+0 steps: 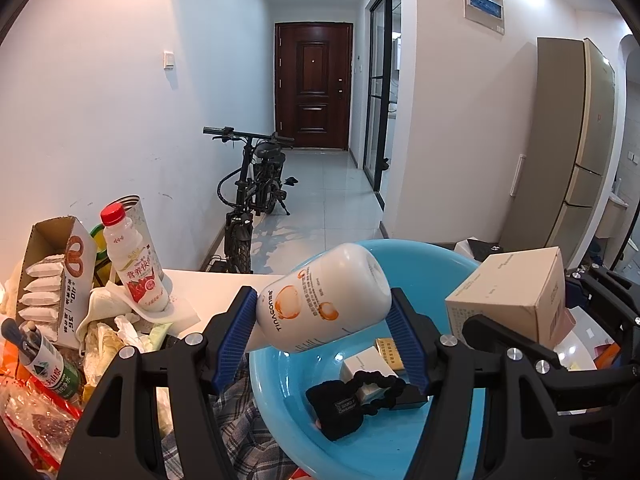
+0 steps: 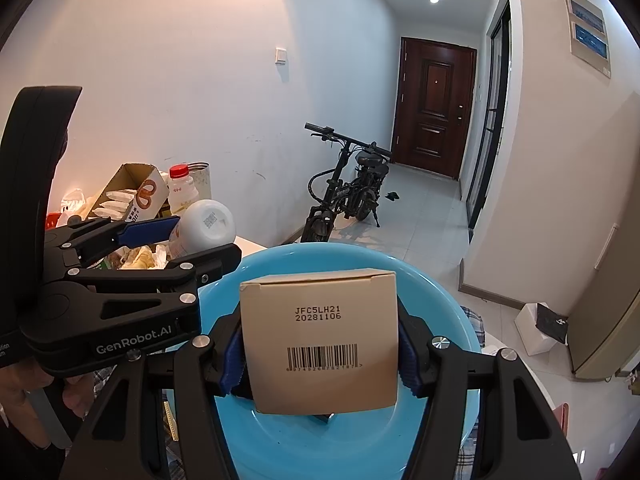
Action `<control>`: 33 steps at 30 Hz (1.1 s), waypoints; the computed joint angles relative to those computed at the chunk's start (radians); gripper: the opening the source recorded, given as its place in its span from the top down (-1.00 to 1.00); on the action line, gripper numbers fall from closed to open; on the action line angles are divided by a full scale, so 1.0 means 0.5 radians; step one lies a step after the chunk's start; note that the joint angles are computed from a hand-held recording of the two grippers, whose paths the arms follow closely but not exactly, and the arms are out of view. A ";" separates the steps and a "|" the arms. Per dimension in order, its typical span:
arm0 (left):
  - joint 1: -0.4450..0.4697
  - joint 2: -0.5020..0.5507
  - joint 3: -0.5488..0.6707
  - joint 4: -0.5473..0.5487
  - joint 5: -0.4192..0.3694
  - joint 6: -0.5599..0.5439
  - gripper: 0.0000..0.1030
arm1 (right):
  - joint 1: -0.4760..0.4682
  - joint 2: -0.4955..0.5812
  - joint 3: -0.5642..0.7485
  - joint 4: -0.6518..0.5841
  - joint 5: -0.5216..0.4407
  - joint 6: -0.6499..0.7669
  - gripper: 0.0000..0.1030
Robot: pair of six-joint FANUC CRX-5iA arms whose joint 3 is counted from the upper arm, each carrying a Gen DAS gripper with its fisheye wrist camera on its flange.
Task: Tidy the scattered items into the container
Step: 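Hold the lotion bottle and barcode box above the basin with both tools, then open the right tool to drop the barcode box into the basin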
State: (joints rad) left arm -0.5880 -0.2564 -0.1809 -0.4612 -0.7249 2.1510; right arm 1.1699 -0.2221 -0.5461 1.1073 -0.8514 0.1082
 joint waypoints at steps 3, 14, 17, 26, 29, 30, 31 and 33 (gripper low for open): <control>-0.011 -0.001 0.004 -0.019 -0.008 0.013 -0.25 | 0.003 -0.010 -0.004 -0.009 0.007 0.003 -0.23; -0.007 -0.007 -0.006 -0.006 0.009 0.012 -0.25 | 0.030 -0.035 -0.006 -0.013 -0.045 0.016 -0.23; 0.001 -0.005 -0.008 0.009 0.015 0.004 -0.25 | 0.030 -0.047 -0.009 -0.016 -0.048 0.026 -0.23; 0.124 -0.061 -0.111 0.275 0.146 -0.218 -0.25 | 0.024 -0.040 -0.015 0.065 -0.170 -0.102 -0.92; 0.085 -0.048 -0.079 0.186 0.112 -0.156 -0.25 | 0.021 -0.052 -0.030 0.092 -0.163 -0.136 -1.00; 0.077 -0.044 -0.073 0.165 0.106 -0.139 -0.25 | 0.025 -0.043 -0.025 0.096 -0.179 -0.134 -1.00; 0.076 -0.043 -0.073 0.164 0.106 -0.139 -0.25 | 0.027 -0.037 -0.021 0.099 -0.192 -0.131 -1.00; 0.080 -0.040 -0.075 0.173 0.108 -0.147 -0.25 | 0.027 -0.030 -0.017 0.096 -0.197 -0.129 -1.00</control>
